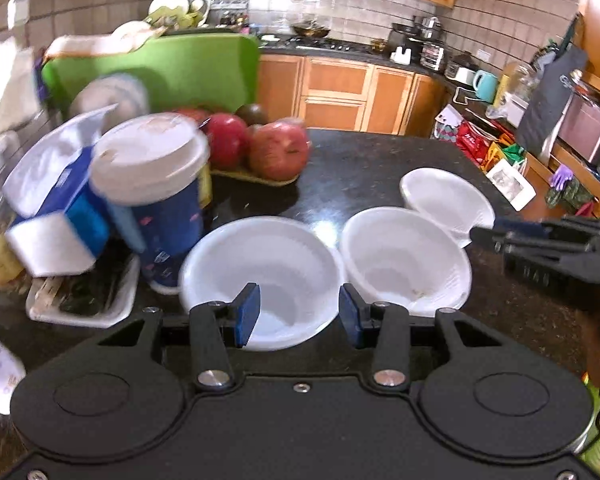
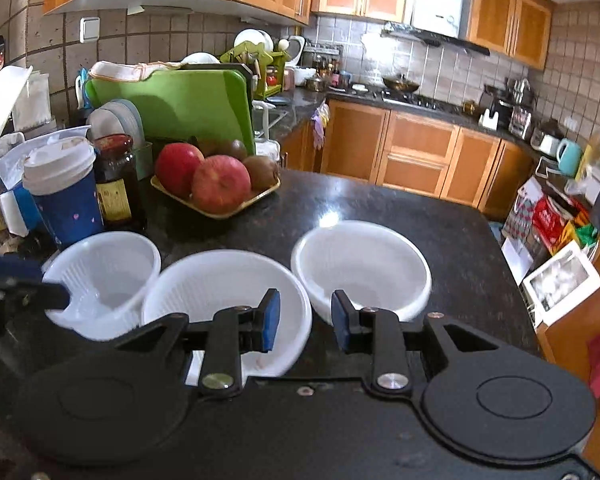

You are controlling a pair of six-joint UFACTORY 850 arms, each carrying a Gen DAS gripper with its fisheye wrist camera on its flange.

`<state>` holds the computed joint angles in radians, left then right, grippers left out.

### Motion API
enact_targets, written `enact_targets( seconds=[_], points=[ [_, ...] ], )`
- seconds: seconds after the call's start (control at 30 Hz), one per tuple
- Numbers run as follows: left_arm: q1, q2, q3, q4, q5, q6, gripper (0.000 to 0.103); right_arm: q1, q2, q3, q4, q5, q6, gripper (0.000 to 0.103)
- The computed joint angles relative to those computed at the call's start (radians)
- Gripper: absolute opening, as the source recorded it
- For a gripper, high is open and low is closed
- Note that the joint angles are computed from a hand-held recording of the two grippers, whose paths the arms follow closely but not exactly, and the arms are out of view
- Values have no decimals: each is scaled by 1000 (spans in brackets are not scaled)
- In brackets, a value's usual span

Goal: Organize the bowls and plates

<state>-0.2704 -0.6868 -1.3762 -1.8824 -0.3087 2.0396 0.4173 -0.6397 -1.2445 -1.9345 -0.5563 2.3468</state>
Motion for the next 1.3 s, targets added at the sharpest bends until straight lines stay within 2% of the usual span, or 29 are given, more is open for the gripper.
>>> enact_targets(
  seconds=[0.13,0.33,0.4,0.5,0.7,0.83,0.93,0.97,1.03,1.2,1.3],
  points=[
    [-29,-29,-60,45,26,-42,50,-11,8,18,-37,4,21,29],
    [-75,-91,-184,221,72,-228,50,-59,7,23,-82,-28,69,29],
    [-93,-122,-241,330,86,-331,50,-81,-2,16,-70,-37,81,29],
    [-120,-183,-341,579,90,-569,50,-117,-26,-8,-57,-32,112,29],
    [-160,-269,-471,1017,118,-998,50,-156,-44,-20,-62,29,180,27],
    [-152,-265,-462,1040,117,-991,50,-154,-10,28,-169,81,304,27],
    [-147,-276,-477,1223,137,-1116,50,-143,4,49,-254,106,406,27],
    [-146,-287,-496,1297,122,-1174,50,-137,7,53,-286,117,441,27],
    [-140,-302,-528,1350,82,-1211,50,-122,9,55,-342,129,498,27],
    [-117,-302,-527,1215,-15,-1025,50,-93,8,46,-389,154,544,27],
    [-124,-300,-512,1239,6,-1011,51,-84,-3,30,-368,177,525,27]
  ],
)
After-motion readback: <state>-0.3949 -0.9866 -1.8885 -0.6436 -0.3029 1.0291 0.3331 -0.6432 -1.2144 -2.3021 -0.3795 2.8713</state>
